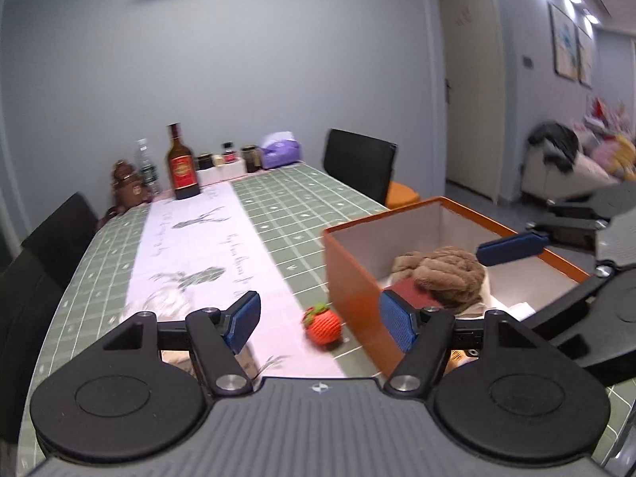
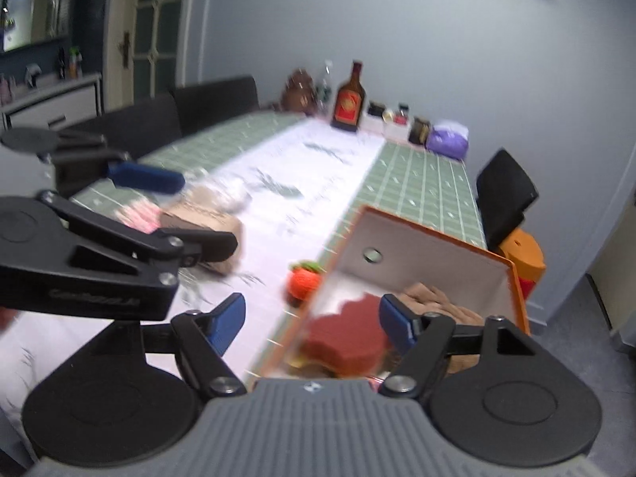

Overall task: Organize soft objects
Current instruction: 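Withdraw both tools from the box back over the table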

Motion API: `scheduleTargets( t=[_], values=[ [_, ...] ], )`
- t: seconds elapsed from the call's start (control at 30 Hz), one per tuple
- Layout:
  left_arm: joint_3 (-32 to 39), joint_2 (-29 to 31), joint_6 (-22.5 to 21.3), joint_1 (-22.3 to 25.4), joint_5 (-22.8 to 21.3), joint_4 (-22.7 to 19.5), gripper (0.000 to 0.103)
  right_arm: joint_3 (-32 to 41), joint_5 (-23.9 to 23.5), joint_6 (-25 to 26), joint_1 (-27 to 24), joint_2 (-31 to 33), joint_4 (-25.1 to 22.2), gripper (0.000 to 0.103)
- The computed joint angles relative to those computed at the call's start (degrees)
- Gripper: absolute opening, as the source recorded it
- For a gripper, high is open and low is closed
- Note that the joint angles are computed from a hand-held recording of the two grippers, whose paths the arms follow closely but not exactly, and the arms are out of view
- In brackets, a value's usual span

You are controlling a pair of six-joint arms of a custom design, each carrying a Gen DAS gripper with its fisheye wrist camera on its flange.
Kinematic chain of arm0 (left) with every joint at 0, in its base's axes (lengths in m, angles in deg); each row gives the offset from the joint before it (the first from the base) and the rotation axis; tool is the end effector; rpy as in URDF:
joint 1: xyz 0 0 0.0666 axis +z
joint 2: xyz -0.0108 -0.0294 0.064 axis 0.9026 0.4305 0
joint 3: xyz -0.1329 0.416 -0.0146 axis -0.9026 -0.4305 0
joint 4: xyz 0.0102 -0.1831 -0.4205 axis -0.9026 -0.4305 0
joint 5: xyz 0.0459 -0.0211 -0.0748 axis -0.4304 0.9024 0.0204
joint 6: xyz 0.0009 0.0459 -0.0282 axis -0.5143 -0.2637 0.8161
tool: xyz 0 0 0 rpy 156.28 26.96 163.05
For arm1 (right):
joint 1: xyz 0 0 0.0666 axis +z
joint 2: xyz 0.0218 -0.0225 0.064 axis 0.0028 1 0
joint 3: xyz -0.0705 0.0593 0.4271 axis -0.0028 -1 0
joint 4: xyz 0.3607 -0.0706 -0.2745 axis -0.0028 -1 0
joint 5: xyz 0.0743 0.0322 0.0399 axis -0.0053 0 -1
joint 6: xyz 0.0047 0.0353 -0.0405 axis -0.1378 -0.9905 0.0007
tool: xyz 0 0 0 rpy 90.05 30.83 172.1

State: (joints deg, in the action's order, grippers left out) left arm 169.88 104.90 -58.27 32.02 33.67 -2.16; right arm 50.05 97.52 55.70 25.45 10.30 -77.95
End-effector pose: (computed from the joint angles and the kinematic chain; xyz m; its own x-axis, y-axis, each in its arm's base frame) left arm 0.5639 -0.3584 0.4762 -0.3580 0.3226 -0.8762 0.5461 0.8335 0.0838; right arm 0.5164 0.2330 0.5156 -0.5744 -0.2125 -0.7905 -0.1941 0.9735 -0.1206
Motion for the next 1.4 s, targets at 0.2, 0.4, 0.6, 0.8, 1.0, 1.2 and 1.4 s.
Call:
scheduleTargets(
  t=[0.2,0.4,0.6,0.8,1.0,1.2,1.4],
  values=[
    [-7.83,-4.26,2.49,2.44,-1.54,5.65,0.08,-3.33,3.91,-3.36,4.95,-0.15,6.62,0.074],
    [-13.64,-7.16,6.44,5.21,-2.31,7.63,0.078,-5.34,8.3,-7.74,8.79,0.95,9.86,0.074],
    [-16.11,-7.9,8.16,7.14,-2.13,6.03,0.077,-7.31,9.61,-11.28,10.7,1.84,12.99,0.074],
    [-17.04,-7.91,7.52,8.41,-2.79,5.33,0.076,-5.41,9.93,-11.41,10.76,4.41,10.57,0.074],
    [-13.92,-5.89,5.53,10.49,-3.71,3.97,0.077,-0.93,7.46,-8.08,9.04,6.75,5.58,0.074],
    [-7.26,-1.85,0.96,11.76,-4.93,-1.41,0.081,8.15,2.16,-3.26,5.54,10.9,-5.08,0.074],
    [0.2,3.35,6.04,13.55,-1.21,-8.57,0.081,18.56,-2.46,2.89,2.55,16.52,-14.26,0.074]
  ],
)
